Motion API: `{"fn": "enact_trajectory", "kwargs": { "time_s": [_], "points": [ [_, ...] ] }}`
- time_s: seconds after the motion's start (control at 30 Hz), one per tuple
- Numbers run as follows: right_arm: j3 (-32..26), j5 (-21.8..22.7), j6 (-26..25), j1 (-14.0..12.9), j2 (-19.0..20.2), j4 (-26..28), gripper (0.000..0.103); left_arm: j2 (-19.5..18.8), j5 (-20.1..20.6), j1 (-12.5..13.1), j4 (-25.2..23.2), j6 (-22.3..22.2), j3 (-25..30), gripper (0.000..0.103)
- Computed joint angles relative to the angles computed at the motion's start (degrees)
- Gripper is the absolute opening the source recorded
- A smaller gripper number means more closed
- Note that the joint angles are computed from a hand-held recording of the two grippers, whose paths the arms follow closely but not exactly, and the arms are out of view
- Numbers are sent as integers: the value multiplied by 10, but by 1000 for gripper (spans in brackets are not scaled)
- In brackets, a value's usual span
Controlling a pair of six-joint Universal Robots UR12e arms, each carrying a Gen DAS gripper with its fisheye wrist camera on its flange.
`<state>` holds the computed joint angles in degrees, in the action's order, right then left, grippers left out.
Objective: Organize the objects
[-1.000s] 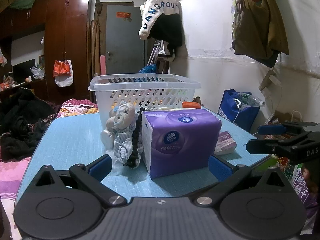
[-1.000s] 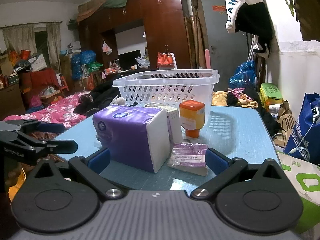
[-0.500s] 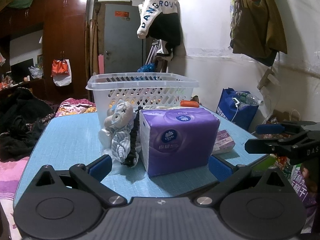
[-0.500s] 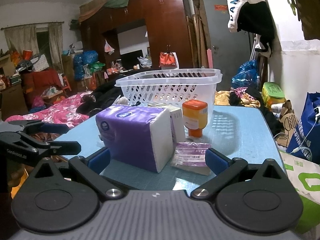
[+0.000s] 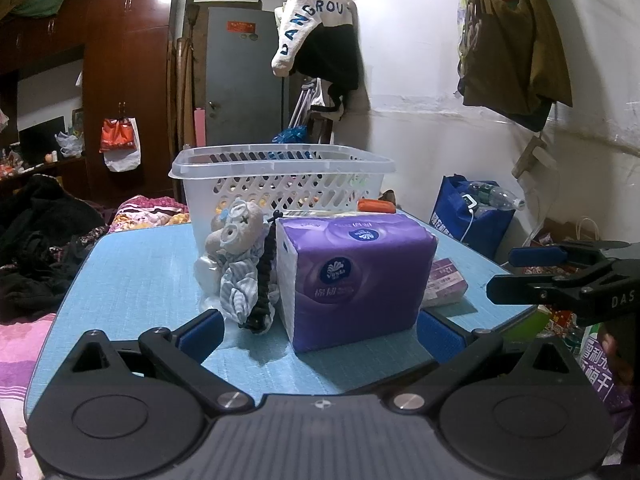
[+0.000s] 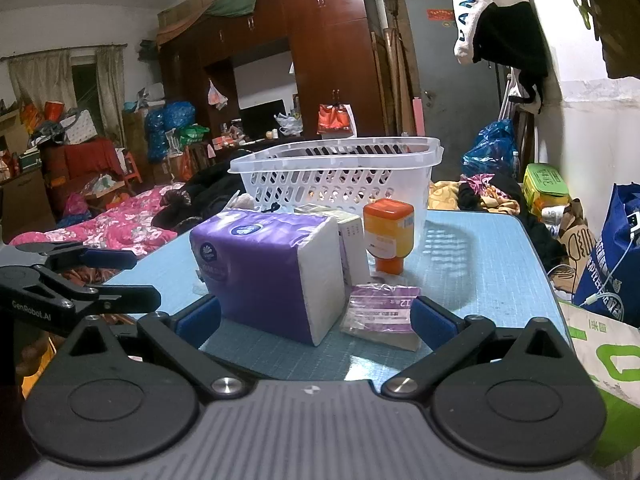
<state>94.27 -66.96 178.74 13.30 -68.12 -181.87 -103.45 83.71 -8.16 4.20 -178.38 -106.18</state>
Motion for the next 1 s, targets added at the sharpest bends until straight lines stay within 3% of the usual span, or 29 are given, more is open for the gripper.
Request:
{"fn": "enact_trajectory", "kwargs": {
  "time_s": [1.0],
  "points": [
    [-1, 0, -5, 0, 2, 4, 103, 1, -5, -1, -5, 6, 0, 103]
  ]
}}
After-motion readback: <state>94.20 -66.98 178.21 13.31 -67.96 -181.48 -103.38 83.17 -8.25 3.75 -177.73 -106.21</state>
